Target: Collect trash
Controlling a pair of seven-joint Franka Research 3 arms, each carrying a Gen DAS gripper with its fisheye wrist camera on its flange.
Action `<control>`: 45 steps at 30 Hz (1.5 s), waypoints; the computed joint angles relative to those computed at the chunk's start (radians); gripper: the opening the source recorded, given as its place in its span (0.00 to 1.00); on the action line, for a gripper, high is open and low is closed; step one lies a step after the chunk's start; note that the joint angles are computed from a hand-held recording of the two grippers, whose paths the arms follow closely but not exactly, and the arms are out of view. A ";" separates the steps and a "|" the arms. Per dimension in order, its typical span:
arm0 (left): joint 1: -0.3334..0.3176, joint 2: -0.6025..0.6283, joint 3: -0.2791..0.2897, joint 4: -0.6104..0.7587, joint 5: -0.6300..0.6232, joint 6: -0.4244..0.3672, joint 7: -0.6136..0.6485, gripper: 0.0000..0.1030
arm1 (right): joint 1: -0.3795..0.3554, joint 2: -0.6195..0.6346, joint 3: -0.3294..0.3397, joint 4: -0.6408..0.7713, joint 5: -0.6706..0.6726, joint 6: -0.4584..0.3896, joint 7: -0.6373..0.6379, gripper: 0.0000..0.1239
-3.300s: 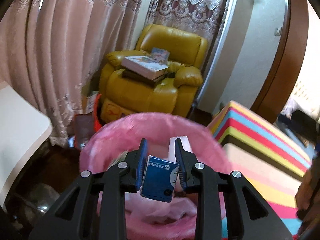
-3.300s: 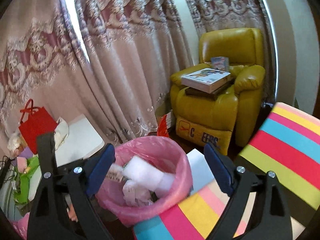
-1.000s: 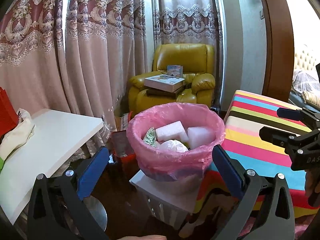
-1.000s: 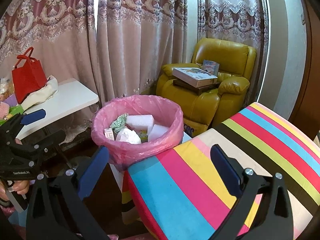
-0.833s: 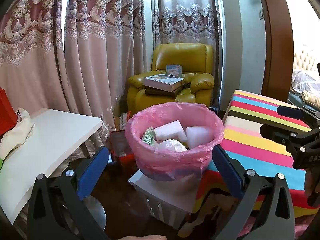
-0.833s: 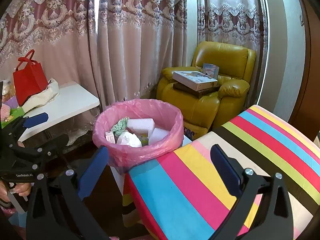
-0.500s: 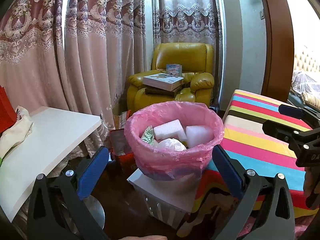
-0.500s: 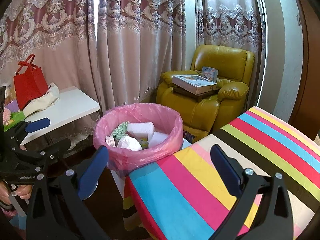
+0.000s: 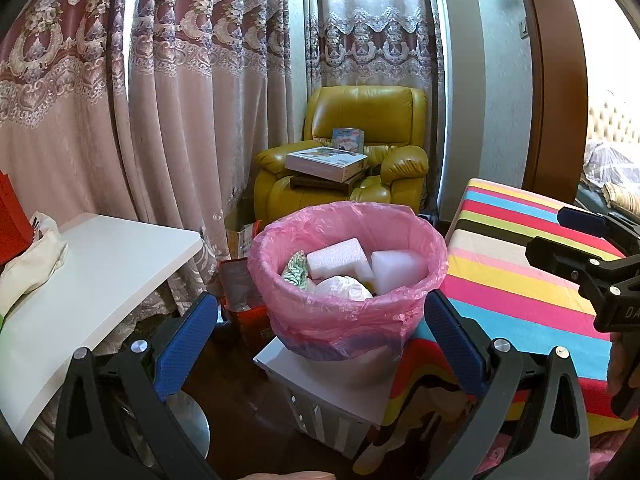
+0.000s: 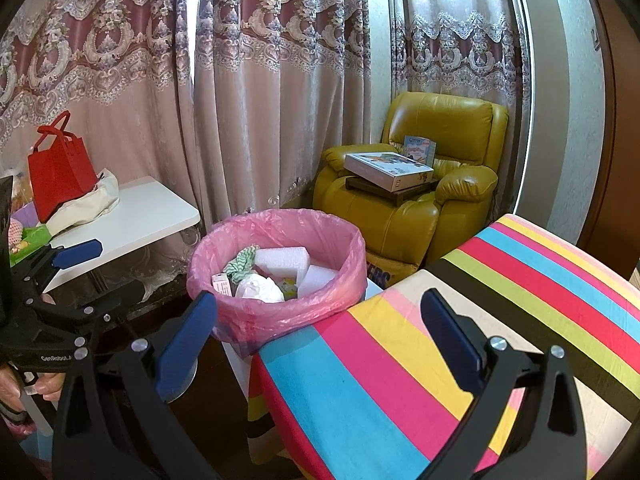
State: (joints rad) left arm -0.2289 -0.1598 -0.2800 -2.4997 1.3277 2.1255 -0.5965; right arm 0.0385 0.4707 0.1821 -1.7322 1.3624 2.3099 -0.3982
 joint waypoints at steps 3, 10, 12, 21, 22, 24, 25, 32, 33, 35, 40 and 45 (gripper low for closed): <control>0.000 0.000 0.000 -0.001 -0.001 -0.001 0.000 0.94 | 0.000 0.000 -0.001 0.000 -0.004 -0.001 0.004 0.80; 0.000 -0.002 0.000 -0.003 0.001 -0.003 0.001 0.94 | -0.002 0.001 0.000 0.001 -0.004 -0.003 0.004 0.80; 0.000 -0.004 -0.001 -0.006 0.001 -0.007 0.001 0.94 | -0.003 0.001 0.001 0.001 -0.002 -0.004 0.003 0.80; 0.000 -0.010 -0.003 -0.011 0.000 -0.013 0.005 0.94 | -0.006 -0.006 -0.001 -0.007 0.011 -0.013 0.002 0.80; 0.000 -0.012 -0.003 -0.014 0.000 -0.014 0.006 0.94 | -0.004 -0.006 -0.002 -0.008 0.010 -0.012 0.004 0.80; 0.000 -0.013 -0.003 -0.017 -0.001 -0.016 0.009 0.94 | -0.004 -0.006 -0.003 -0.007 0.011 -0.013 0.002 0.80; 0.000 -0.011 -0.003 -0.015 -0.001 -0.017 0.010 0.94 | -0.004 -0.006 -0.003 -0.007 0.011 -0.014 0.003 0.80; -0.001 -0.009 -0.003 -0.014 0.001 -0.018 0.006 0.94 | -0.002 -0.008 -0.004 -0.010 0.010 -0.012 0.003 0.80; -0.001 -0.010 -0.003 -0.015 0.003 -0.018 0.005 0.94 | -0.001 -0.007 -0.004 -0.009 0.009 -0.010 0.003 0.80; -0.002 -0.007 -0.004 -0.012 0.004 -0.022 0.004 0.94 | 0.000 -0.008 -0.003 -0.010 0.011 -0.008 0.003 0.80; -0.004 -0.001 -0.004 -0.006 0.007 -0.025 0.006 0.94 | -0.001 -0.005 -0.003 -0.012 0.014 -0.007 0.001 0.80; -0.008 0.002 -0.005 -0.002 0.006 -0.030 0.007 0.94 | 0.000 -0.002 -0.003 -0.010 0.013 -0.006 0.002 0.80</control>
